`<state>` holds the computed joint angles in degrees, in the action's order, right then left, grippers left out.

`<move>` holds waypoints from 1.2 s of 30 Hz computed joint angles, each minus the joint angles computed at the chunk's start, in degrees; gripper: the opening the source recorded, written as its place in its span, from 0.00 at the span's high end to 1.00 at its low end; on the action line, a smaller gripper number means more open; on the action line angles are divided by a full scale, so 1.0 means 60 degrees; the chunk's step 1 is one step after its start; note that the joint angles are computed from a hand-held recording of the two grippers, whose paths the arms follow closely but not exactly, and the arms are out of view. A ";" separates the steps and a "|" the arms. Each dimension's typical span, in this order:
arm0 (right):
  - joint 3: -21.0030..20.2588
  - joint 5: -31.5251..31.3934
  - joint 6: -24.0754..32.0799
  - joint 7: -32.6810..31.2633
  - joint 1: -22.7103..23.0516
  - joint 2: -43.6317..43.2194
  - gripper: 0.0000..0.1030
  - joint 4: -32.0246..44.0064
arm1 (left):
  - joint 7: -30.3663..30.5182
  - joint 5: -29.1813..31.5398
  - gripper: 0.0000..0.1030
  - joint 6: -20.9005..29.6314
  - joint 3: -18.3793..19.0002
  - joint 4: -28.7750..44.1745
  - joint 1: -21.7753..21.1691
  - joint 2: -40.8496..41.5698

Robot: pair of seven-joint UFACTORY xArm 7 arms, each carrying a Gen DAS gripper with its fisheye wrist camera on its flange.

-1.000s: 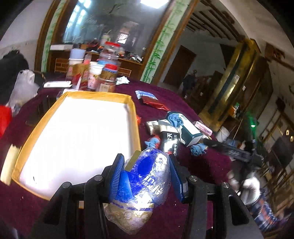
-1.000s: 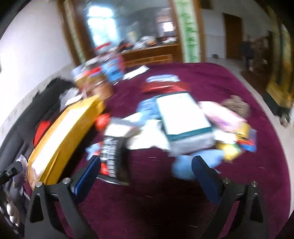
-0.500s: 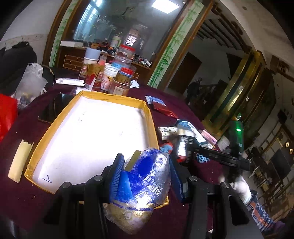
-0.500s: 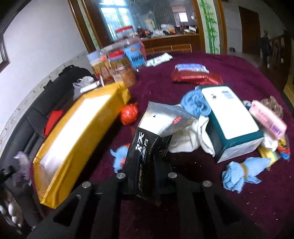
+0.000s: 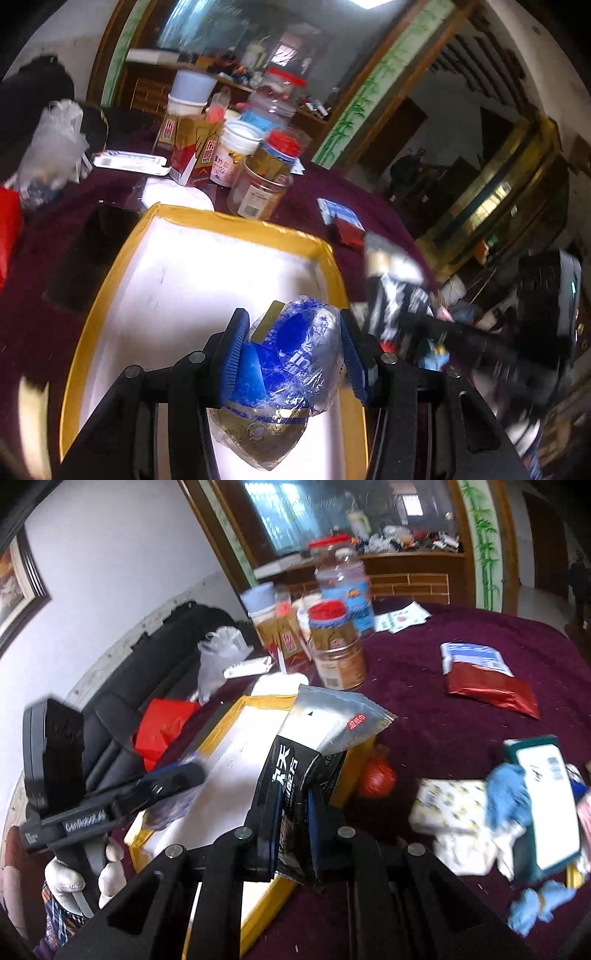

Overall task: Organize soft objects
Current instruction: 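Carry both items over the white tray and open both tools to drop them, then grasp the blue glove in red bag with left tool while right grasps red mesh bag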

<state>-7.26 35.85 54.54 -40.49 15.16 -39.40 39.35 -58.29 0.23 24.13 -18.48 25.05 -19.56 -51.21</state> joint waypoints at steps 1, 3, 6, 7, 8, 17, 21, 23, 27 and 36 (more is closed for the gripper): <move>0.0167 0.0032 -0.0188 0.0081 0.0060 0.0263 0.88 0.0066 | 0.0112 -0.0021 0.50 -0.0265 0.0161 0.0011 0.0019 0.0276; 0.0423 0.0084 -0.0468 0.0275 0.0179 0.0894 0.88 0.0295 | 0.0401 -0.0036 0.48 -0.0737 0.0441 0.0152 0.0092 0.1038; 0.0723 -0.0056 -0.0863 0.0495 0.0198 0.1596 0.88 0.0500 | 0.0601 -0.0249 0.39 -0.1390 0.0774 0.0153 0.0099 0.1876; 0.0793 -0.0152 -0.0896 0.0485 0.0228 0.1853 0.87 0.0587 | 0.0695 -0.0375 0.37 -0.1563 0.0946 0.0130 0.0018 0.2113; 0.0917 -0.0341 -0.0960 0.0539 0.0204 0.2083 0.87 0.0660 | 0.0679 -0.0474 0.35 -0.1579 0.0993 0.0116 0.0028 0.2235; 0.0294 0.0196 -0.1919 0.0265 -0.0097 0.0229 0.38 -0.0624 | -0.0722 0.0514 0.31 0.1588 -0.0510 -0.0567 0.1269 -0.0221; 0.0003 -0.0133 -0.1128 0.0517 -0.0043 0.0289 0.38 -0.0776 | -0.1407 0.0644 0.29 0.2619 -0.0497 -0.1019 0.0952 -0.1192; -0.0032 -0.0048 -0.0847 0.0520 0.0033 0.0413 0.38 -0.0890 | -0.1636 0.0707 0.29 0.3410 -0.0593 -0.0829 0.0899 -0.1147; 0.0138 0.0346 -0.0377 0.0358 0.0376 0.0500 0.39 -0.0998 | -0.1687 0.1098 0.29 0.4357 -0.0919 -0.0395 0.0625 -0.0658; 0.0095 0.0091 -0.1450 -0.0018 -0.0529 0.0372 0.39 -0.0713 | -0.2104 0.0712 0.29 0.3312 -0.0268 -0.1185 0.0007 -0.2151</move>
<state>-6.69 36.39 45.84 -40.60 11.99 -37.17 35.07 -70.91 4.50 44.00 -20.09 17.94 -19.52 -64.12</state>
